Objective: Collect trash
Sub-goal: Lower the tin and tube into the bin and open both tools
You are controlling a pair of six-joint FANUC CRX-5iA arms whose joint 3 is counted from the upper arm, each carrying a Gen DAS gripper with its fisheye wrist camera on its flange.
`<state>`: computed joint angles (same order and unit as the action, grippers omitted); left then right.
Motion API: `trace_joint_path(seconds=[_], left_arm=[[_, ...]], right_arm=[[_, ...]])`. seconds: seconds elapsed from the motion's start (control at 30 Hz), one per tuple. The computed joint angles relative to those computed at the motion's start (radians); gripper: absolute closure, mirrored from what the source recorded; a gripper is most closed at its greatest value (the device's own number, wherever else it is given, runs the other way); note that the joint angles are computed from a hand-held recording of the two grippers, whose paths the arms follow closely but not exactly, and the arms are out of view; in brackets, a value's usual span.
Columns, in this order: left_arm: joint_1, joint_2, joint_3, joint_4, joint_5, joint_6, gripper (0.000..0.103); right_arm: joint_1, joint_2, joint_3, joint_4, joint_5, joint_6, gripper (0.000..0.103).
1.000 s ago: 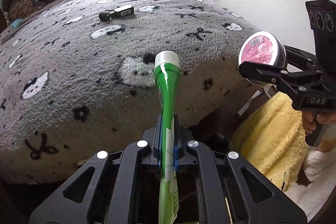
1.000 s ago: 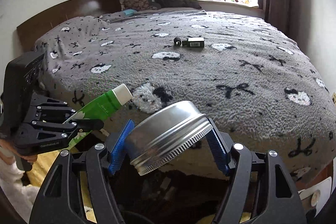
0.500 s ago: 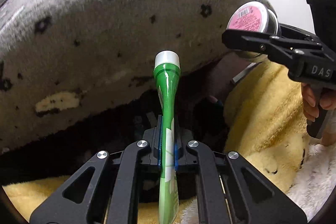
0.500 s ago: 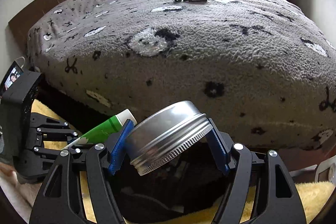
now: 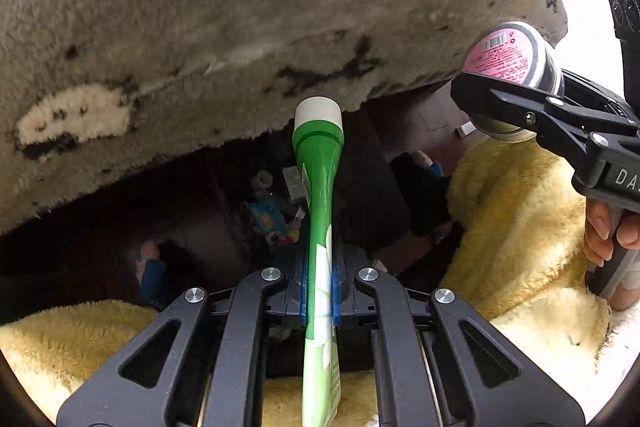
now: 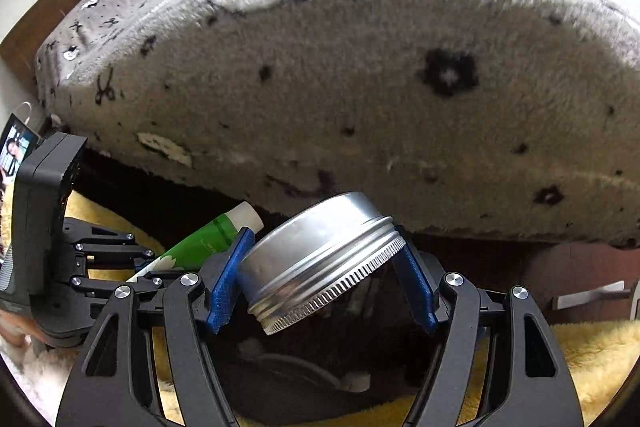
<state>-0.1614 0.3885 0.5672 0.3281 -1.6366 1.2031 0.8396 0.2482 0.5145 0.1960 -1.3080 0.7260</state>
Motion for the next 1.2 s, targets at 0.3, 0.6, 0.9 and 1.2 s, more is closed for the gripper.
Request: trace_joint_path(seconds=[0.3,0.6,0.9,1.2], left_arm=[[-0.023,0.032,0.002,-0.038,-0.021,0.026,0.097],[-0.019,0.042,-0.005,-0.033,-0.057,0.031,0.096],[-0.013,0.049,-0.003,-0.020,-0.061,0.039,0.095],[-0.007,0.041,0.015,-0.034,-0.056,0.063,0.068]], right_arm=[[-0.029,0.033,0.020,-0.085,-0.013,0.032,0.033],[-0.044,0.080,0.067,-0.142,-0.057,0.055,0.033],[-0.045,0.134,0.129,-0.158,-0.102,0.083,0.033],[-0.046,0.112,0.103,-0.139,-0.089,0.042,0.019]])
